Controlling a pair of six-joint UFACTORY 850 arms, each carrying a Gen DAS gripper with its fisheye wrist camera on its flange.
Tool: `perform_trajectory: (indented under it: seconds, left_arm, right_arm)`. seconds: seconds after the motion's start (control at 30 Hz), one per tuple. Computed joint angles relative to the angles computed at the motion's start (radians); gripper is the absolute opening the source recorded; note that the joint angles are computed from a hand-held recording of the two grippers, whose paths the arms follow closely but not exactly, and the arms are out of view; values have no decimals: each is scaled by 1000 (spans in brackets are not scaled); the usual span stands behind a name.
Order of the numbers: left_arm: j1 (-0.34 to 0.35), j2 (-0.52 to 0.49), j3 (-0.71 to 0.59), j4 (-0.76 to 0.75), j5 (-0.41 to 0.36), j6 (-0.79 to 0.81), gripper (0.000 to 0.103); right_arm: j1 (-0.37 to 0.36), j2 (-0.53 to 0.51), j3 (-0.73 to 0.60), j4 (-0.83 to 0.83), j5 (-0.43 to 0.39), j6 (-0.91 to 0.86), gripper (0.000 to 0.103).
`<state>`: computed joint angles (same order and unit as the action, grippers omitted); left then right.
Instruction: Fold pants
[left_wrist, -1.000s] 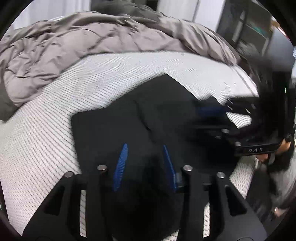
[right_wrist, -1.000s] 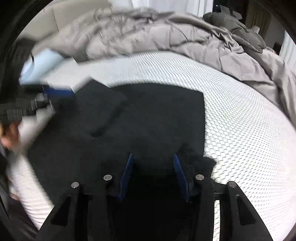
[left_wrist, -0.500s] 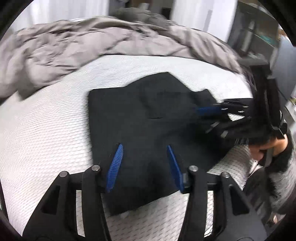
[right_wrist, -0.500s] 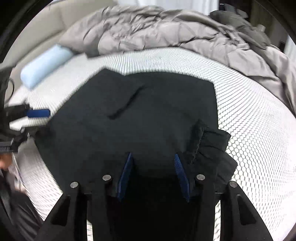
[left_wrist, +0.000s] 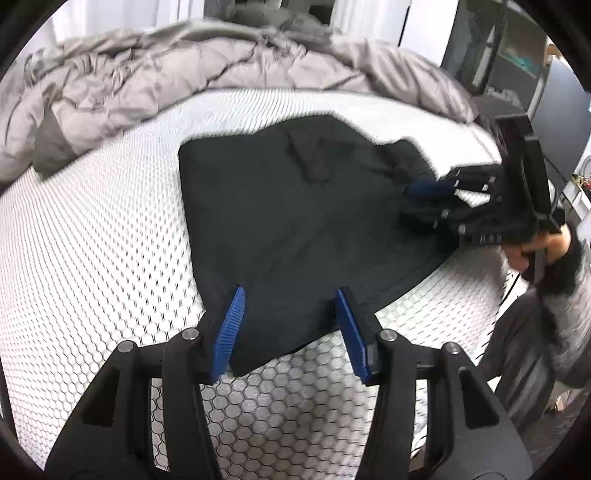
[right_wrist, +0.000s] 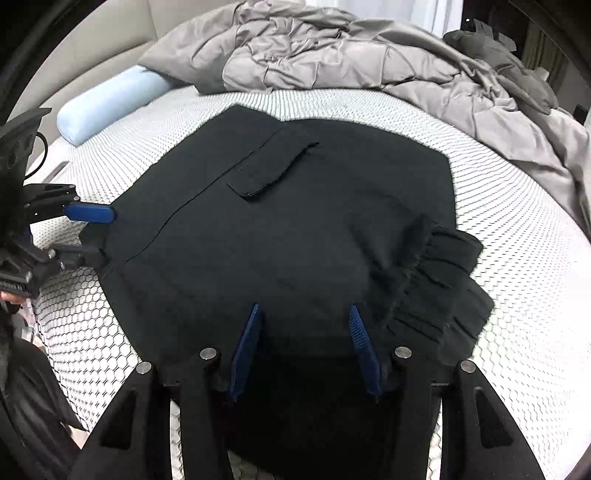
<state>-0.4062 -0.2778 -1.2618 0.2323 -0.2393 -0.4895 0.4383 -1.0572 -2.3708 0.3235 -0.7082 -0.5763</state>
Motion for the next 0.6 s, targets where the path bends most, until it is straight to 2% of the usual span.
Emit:
perform_trajectory:
  seconds: [0.07, 0.13, 0.17, 0.23, 0.3, 0.33, 0.37, 0.43, 0.57, 0.6]
  left_arm:
    - [-7, 5, 3, -105, 44, 105, 48]
    - [-10, -36, -39, -267, 24, 254, 48]
    - [-12, -61, -64, -286, -10, 280, 48]
    - [-19, -101, -94, -217, -70, 241, 48]
    - [-30, -92, -73, -150, -47, 221, 48]
    - [-33, -83, -64, -121, -48, 204, 48]
    - [-33, -75, -56, -114, -49, 188, 48]
    - [-36, -69, -53, -107, -57, 175, 48]
    - [-57, -67, -71, 21, -102, 43, 48]
    - [-64, -70, -86, 42, -111, 21, 48]
  right_arm:
    - [9, -7, -26, 90, -38, -56, 50]
    - [11, -24, -52, 161, -55, -133, 51]
    - [24, -21, -40, 146, -45, -149, 51]
    - [44, -57, -92, 42, -67, -92, 50]
    - [39, -57, -84, 5, -63, -80, 50]
    - [33, -34, -44, -9, -42, -78, 50]
    - [18, 12, 39, -20, 16, -81, 50]
    - [-19, 97, 180, 83, 57, -157, 49]
    - [-70, 144, 249, 227, 71, -260, 50]
    - [-78, 152, 262, 251, 66, -267, 56]
